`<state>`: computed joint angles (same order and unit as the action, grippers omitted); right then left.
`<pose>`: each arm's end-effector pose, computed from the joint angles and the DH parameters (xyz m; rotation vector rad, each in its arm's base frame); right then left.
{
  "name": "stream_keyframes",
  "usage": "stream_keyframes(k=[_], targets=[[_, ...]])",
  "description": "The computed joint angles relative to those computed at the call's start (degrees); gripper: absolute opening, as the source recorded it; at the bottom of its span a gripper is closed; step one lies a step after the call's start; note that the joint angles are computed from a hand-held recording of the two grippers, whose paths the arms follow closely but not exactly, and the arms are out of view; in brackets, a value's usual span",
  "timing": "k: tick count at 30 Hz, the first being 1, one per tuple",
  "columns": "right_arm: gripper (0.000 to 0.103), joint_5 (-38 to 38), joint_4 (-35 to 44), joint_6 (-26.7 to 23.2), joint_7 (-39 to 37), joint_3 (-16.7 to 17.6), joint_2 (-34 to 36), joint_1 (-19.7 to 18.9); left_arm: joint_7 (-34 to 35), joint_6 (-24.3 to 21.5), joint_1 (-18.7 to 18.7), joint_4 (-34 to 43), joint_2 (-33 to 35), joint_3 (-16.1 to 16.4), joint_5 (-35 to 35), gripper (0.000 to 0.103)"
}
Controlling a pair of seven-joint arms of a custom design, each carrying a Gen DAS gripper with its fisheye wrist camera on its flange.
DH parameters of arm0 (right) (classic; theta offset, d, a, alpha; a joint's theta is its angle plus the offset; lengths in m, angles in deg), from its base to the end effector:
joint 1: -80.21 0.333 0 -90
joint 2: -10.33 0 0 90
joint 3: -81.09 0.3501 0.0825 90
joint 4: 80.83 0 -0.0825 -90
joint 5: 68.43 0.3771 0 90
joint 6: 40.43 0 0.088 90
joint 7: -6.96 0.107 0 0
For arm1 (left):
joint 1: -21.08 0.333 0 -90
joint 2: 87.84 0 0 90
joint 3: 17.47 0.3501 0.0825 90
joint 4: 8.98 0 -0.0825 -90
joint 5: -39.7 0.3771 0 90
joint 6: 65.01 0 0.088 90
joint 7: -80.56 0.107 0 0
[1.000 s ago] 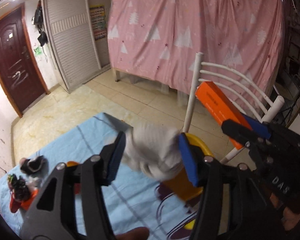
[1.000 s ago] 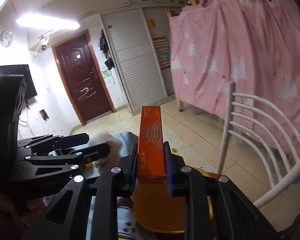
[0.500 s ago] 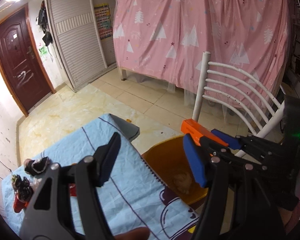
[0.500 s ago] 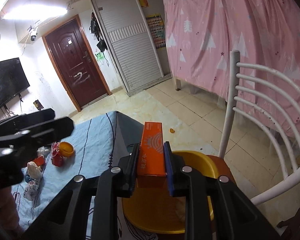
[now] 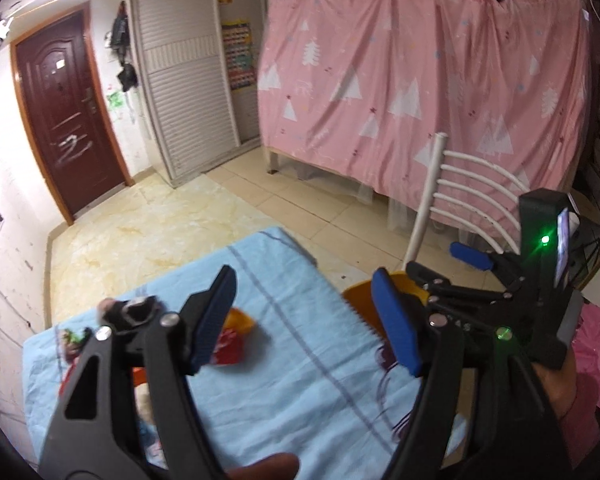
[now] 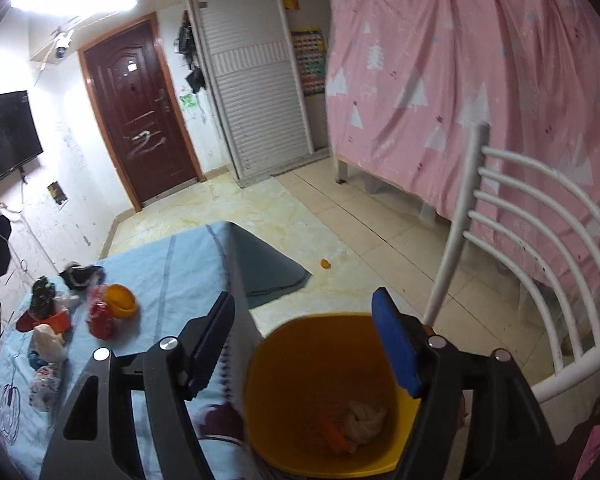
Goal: Collect trash
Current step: 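Carry the hat and orange box to the yellow bin and release both, then grasp the blue yarn ball with the left tool while the right tool grasps the cream ball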
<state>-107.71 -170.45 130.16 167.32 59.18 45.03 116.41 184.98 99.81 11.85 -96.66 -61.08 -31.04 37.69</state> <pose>0.6954 0.2918 0.4205 -1.4808 1.7821 -0.7303 0.7022 -0.2500 0.5341 -1.2101 2.1488 -0.9870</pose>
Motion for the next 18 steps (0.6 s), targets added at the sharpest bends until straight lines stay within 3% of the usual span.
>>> stream_keyframes(k=[18], targets=[[0.068, 8.1, 20.6, -9.7, -18.0, 10.6, 8.9, -1.6, 0.2, 2.8, 9.1, -8.2, -4.9, 0.9, -5.2, 0.068]])
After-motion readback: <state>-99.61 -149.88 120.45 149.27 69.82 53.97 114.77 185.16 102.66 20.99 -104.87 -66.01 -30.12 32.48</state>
